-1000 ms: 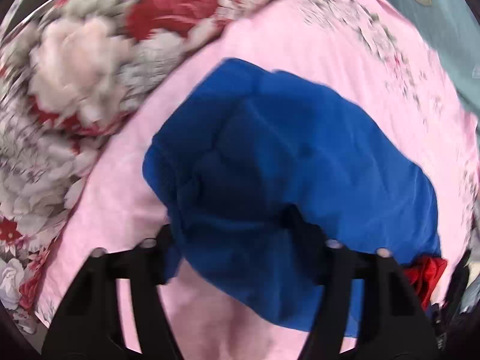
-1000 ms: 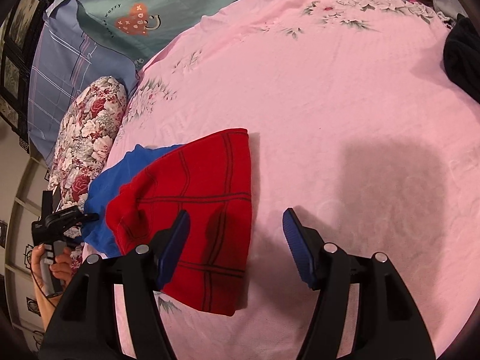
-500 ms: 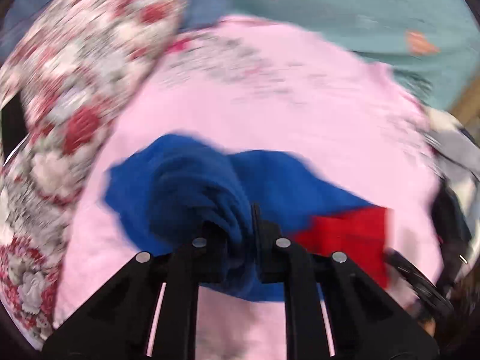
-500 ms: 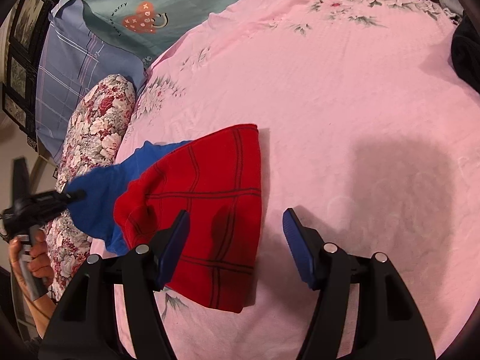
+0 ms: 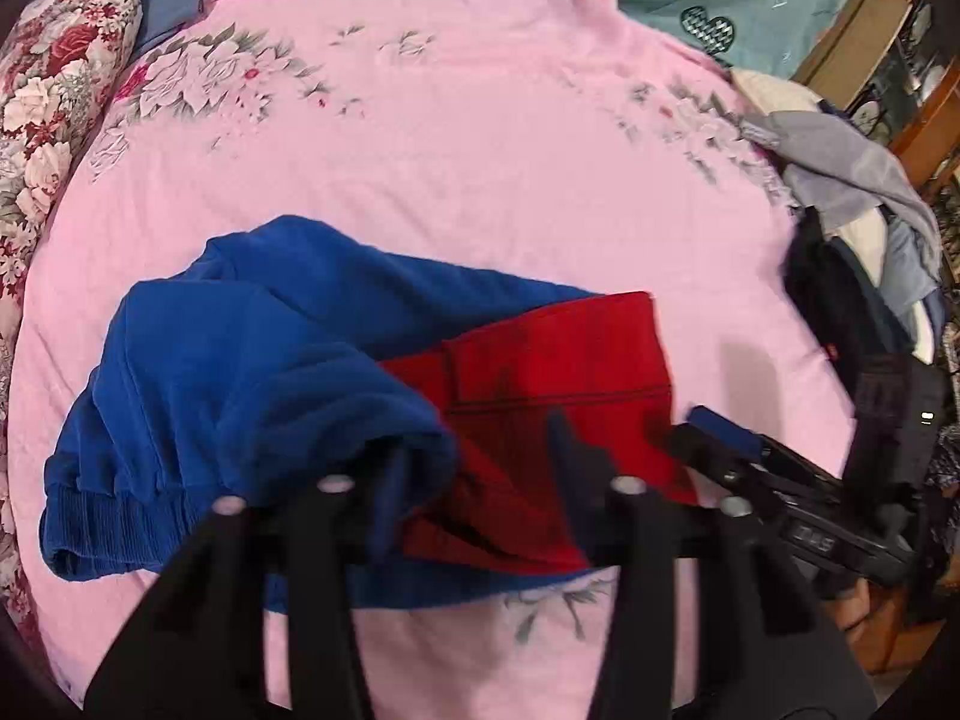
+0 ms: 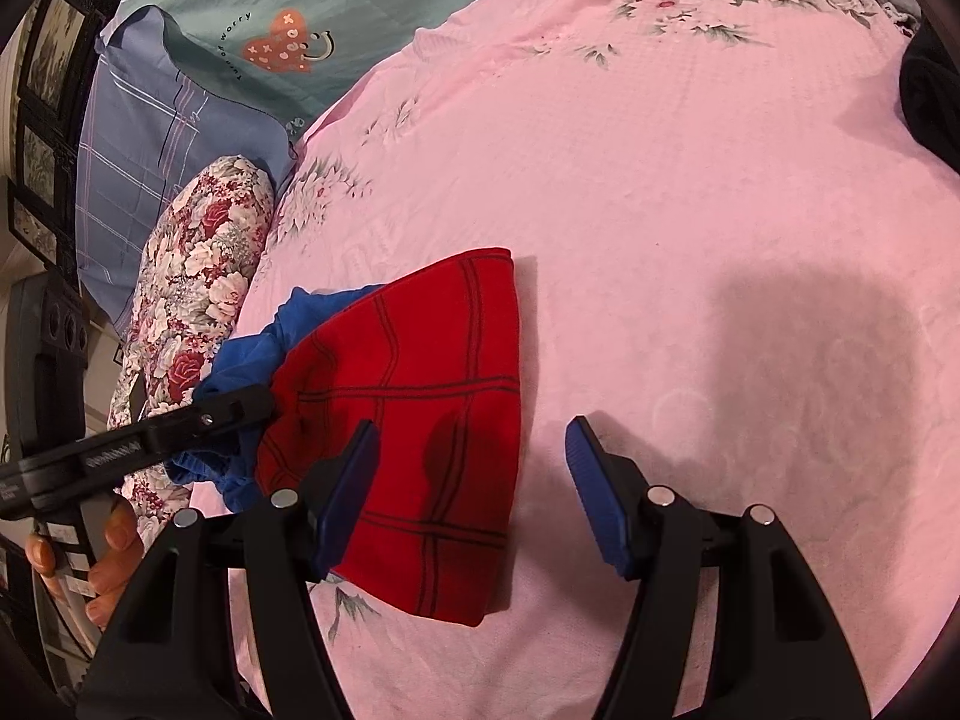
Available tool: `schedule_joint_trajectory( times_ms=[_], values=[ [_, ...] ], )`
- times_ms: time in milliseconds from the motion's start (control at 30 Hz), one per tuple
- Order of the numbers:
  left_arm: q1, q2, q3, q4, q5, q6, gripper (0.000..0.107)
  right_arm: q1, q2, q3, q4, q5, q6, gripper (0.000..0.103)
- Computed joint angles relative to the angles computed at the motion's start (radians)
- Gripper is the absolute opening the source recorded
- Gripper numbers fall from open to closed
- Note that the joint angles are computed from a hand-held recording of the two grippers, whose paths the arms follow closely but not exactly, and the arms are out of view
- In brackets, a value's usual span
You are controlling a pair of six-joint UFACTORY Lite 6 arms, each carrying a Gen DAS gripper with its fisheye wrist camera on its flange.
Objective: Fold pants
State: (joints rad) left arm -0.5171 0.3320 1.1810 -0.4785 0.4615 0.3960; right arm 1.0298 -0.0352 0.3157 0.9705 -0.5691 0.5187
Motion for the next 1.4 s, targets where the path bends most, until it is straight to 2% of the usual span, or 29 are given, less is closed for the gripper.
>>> schedule_joint_trajectory(
  times_ms=[33,133,233,400,467,567,600,633,733,867,933,967,1033,1167,1233,1300,1400],
  values=[
    [0.013,-0.05,-0.023,-0.026,0.035,0.046,0.076,0.0,0.0,0.0,0.0,0.001,-0.002,0.066],
    [0.032,-0.195,-0.106,-0.044,0.062,0.099,0.085,0.004,-0.005,0.0,0.009,0.001,-0.012,0.067],
    [0.15,-0.315,-0.154,-0.085,0.119,0.187,0.086,0.02,-0.001,0.027,0.117,0.013,-0.124,0.067],
    [0.475,-0.371,-0.175,-0.233,0.18,0.378,0.09,0.088,0.083,0.203,0.524,0.002,-0.619,0.067],
    [0.608,-0.357,-0.171,-0.302,0.181,0.455,0.092,0.116,0.11,0.275,0.663,-0.033,-0.79,0.067],
    [0.739,-0.3,-0.133,-0.351,0.213,0.539,0.092,0.121,0.136,0.389,0.723,-0.036,-0.945,0.067],
    [0.757,-0.294,-0.127,-0.355,0.209,0.552,0.092,0.118,0.152,0.436,0.749,-0.035,-1.01,0.071],
    [0.779,-0.286,-0.125,-0.363,0.195,0.573,0.092,0.115,0.175,0.484,0.777,-0.037,-1.073,0.08],
    [0.808,-0.25,-0.128,-0.36,0.152,0.623,0.093,0.106,0.308,0.704,0.866,-0.031,-1.311,0.083],
    [0.816,-0.172,-0.134,-0.371,0.083,0.679,0.093,0.082,0.52,0.999,0.993,0.084,-1.591,0.083],
    [0.822,-0.122,-0.12,-0.375,0.052,0.686,0.093,0.061,0.607,1.113,1.075,0.2,-1.698,0.083],
    [0.829,-0.076,-0.097,-0.377,0.039,0.687,0.093,0.064,0.632,1.15,1.106,0.21,-1.734,0.083],
    [0.833,-0.005,-0.054,-0.349,0.028,0.661,0.093,0.083,0.7,1.266,1.213,0.157,-1.874,0.083],
    [0.841,0.114,0.027,-0.324,0.04,0.621,0.093,0.107,0.901,1.595,1.412,-0.056,-2.223,0.083],
    [0.835,0.146,0.045,-0.33,0.041,0.628,0.093,0.111,0.986,1.734,1.448,-0.149,-2.335,0.083],
    [0.827,0.169,0.053,-0.329,0.037,0.625,0.093,0.113,0.999,1.775,1.407,-0.204,-2.334,0.083],
    [0.81,0.232,0.092,-0.314,0.062,0.578,0.093,0.1,0.874,1.615,1.296,-0.15,-2.171,0.083]
  ],
)
